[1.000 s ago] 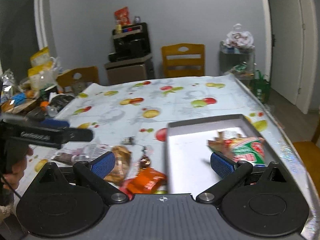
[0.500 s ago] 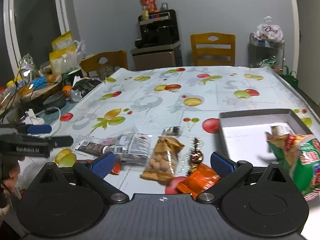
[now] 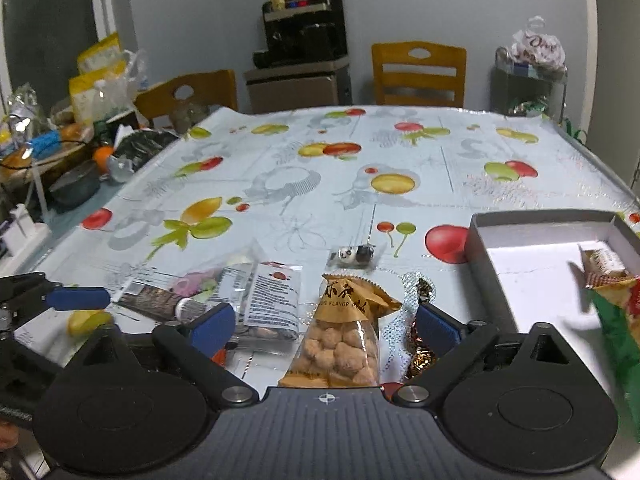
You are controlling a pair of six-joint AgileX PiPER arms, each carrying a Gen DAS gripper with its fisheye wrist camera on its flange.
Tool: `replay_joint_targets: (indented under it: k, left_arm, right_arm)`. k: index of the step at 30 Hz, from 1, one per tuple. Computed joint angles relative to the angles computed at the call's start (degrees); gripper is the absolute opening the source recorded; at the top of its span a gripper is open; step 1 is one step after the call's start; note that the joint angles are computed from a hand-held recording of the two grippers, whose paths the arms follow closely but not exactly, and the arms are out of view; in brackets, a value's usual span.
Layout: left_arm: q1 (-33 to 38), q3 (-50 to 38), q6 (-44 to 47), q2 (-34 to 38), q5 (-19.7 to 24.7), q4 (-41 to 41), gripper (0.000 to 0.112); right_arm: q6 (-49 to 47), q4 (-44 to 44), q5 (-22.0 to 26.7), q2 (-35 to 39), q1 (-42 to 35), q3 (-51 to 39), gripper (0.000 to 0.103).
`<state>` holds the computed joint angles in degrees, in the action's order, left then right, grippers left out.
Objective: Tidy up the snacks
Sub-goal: 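Grasp the peanut snack bag with the right gripper while the left grasps the orange stick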
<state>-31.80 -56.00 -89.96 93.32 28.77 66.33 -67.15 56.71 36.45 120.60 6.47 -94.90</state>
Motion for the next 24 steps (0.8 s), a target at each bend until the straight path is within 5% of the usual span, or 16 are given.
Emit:
replay_joint_targets:
  k: [13, 24]
  left_arm:
    - [3.85, 1.24, 0.6, 1.55, -6.68, -1.0, 0.093]
    - [-0.12, -2.25, 4.95, 4.71, -2.06, -3.33, 0.09]
  right_arm:
    - [5.03, -2.81, -1.89, 3.11, 1.4, -2.89, 0.059]
    - [3.57, -3.01, -3.54, 3.34, 1.42, -2.16, 0.049]
